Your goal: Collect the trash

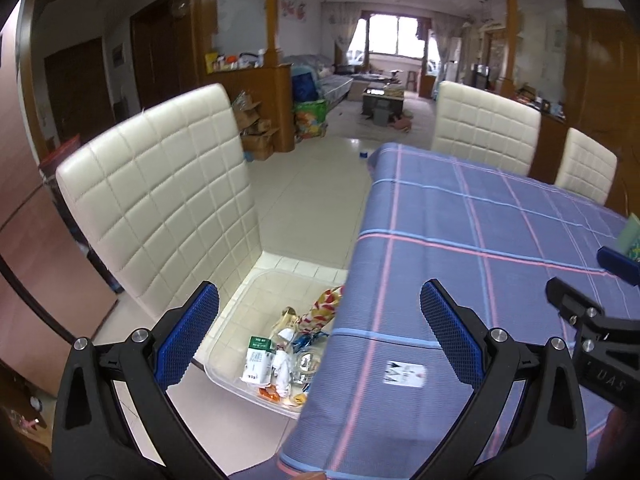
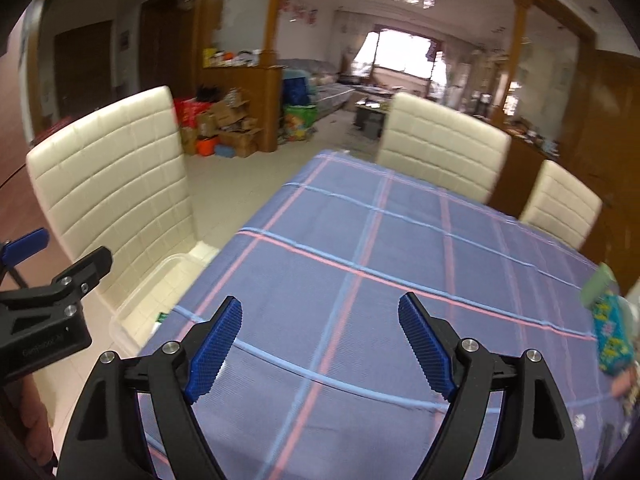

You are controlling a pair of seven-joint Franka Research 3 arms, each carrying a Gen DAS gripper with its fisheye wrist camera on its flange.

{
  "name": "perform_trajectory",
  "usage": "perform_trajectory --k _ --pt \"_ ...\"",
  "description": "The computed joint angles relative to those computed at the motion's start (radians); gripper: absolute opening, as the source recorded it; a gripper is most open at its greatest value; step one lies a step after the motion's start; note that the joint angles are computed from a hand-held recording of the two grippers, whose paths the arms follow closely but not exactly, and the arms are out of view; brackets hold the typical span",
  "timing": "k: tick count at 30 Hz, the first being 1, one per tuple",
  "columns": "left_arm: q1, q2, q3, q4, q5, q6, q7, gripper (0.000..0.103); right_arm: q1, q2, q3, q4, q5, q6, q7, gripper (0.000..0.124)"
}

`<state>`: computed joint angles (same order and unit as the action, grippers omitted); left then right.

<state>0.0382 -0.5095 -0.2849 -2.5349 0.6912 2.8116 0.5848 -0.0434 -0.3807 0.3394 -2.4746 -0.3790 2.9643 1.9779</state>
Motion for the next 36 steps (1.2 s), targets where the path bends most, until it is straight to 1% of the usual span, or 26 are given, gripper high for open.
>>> perform_trajectory --k 2,3,5,7,9,10,13,17,21,25,29,32,35,36 --pt "-0.004 -0.014 -0.025 0.008 0.007 -0.023 -0.015 0.099 -0.017 -0.047 0.001 -0.029 -0.005 0.0 0.016 0.08" --pt "-0.015 -0.018 -0.027 0.01 0.005 -0.027 -0.014 0.099 -0.023 -0.069 -0.001 -0.043 0.001 -0.004 0.02 0.083" --pt "-0.031 -0.022 -0.028 0.014 0.003 -0.025 -0.01 0.099 -0.012 -0.098 -0.022 -0.068 0.029 -0.003 0.006 0.085" --pt "-0.038 -0.024 -0.042 0.024 0.012 -0.031 -0.013 0.099 -0.009 -0.123 -0.038 -0.092 0.059 0.004 -0.014 0.085" --pt "-0.036 -0.02 -0.063 0.04 0.031 -0.051 -0.025 0.099 -0.028 -0.138 -0.029 -0.102 0.076 0.004 -0.022 0.085" --pt "-0.044 -0.018 -0.062 0.045 0.033 -0.052 -0.024 0.099 -0.037 -0.142 -0.028 -0.106 0.085 0.003 -0.026 0.085" --pt "-0.065 -0.012 -0.052 0.051 0.029 -0.051 -0.019 0.099 -0.025 -0.157 -0.05 -0.119 0.125 -0.005 -0.059 0.085" --pt "-0.067 -0.005 -0.061 0.065 0.041 -0.059 -0.036 0.099 -0.047 -0.17 -0.041 -0.13 0.151 -0.001 -0.074 0.085" --pt "-0.095 0.01 -0.043 0.073 0.024 -0.055 -0.017 0.099 -0.055 -0.177 -0.041 -0.14 0.175 0.004 -0.091 0.085" --pt "-0.09 0.017 -0.053 0.082 0.032 -0.067 -0.03 0.099 -0.054 -0.182 -0.047 -0.146 0.198 0.003 -0.109 0.085" --pt "-0.097 0.017 -0.05 0.081 0.036 -0.069 -0.031 0.099 -0.054 -0.184 -0.046 -0.148 0.212 0.004 -0.123 0.085" --pt "-0.08 0.015 -0.068 0.085 0.065 -0.078 -0.062 0.099 -0.058 -0.188 -0.042 -0.154 0.219 0.01 -0.128 0.085" --pt "-0.102 0.022 -0.043 0.085 0.048 -0.069 -0.039 0.099 -0.058 -0.19 -0.041 -0.155 0.227 0.009 -0.134 0.085" --pt "-0.108 0.023 -0.034 0.08 0.043 -0.054 -0.033 0.099 -0.06 -0.19 -0.038 -0.155 0.229 0.009 -0.133 0.085"
